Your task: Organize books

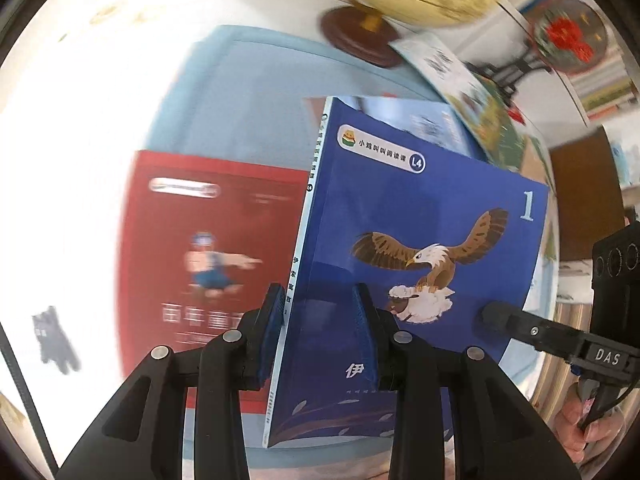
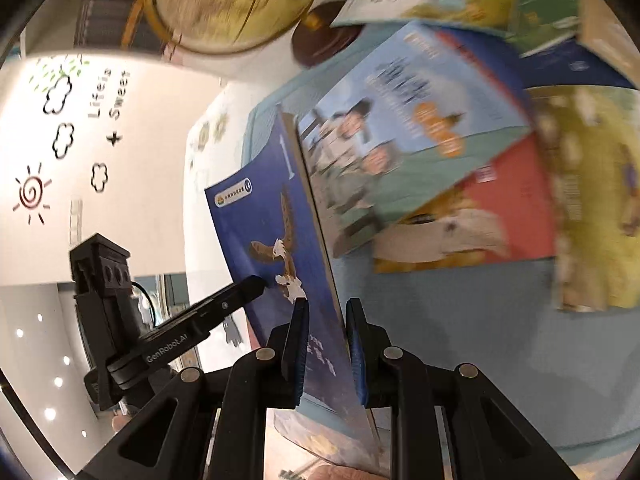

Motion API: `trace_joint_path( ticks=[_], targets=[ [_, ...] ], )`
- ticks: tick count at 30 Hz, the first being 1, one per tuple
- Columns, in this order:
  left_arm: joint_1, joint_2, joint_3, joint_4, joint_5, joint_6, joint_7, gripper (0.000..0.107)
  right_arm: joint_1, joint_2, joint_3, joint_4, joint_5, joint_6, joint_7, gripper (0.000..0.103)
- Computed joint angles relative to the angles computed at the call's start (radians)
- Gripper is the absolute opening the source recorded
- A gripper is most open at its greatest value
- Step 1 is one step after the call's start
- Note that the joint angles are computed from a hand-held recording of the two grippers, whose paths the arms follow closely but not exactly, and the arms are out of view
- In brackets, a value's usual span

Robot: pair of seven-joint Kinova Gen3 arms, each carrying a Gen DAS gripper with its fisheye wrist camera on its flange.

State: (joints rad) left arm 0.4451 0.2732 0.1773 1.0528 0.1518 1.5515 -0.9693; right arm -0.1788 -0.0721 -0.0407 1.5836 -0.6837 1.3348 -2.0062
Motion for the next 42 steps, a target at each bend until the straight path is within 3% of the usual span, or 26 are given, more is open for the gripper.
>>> trace_joint_path(
  ticks=[9, 16, 22, 39, 42],
  targets=[
    [-0.136, -0.077, -0.042, 0.156, 0.035, -0.027, -0.077, 0.031, -0.098, 0.149, -0.092, -0.048, 0.016, -0.1, -0.041, 0.019],
    [-0.199, -0.071, -0.053, 0.233, 0.063, -0.063, -0.119, 0.031, -0.14, 0.223, -0.118, -0.071, 0.059, -0.137, -0.084, 0.019],
    [-0.216, -0.055, -0.058, 0.254, 0.054, -0.074, -0.132, 0.031, -0.169, 0.242, -0.129, -0.08, 0.112, -0.159, -0.144, 0.02],
    [-0.201, 0.0, -0.052, 0.217, 0.042, -0.04, -0.147, 0.036, -0.235, 0.291, -0.138, -0.175, 0.252, -0.097, -0.306, 0.02],
    [-0.17, -0.012, -0.049, 0.178, -0.018, -0.038, -0.135, 0.036, -0.191, 0.223, -0.127, -0.101, 0.197, -0.153, -0.267, 0.02]
  ],
)
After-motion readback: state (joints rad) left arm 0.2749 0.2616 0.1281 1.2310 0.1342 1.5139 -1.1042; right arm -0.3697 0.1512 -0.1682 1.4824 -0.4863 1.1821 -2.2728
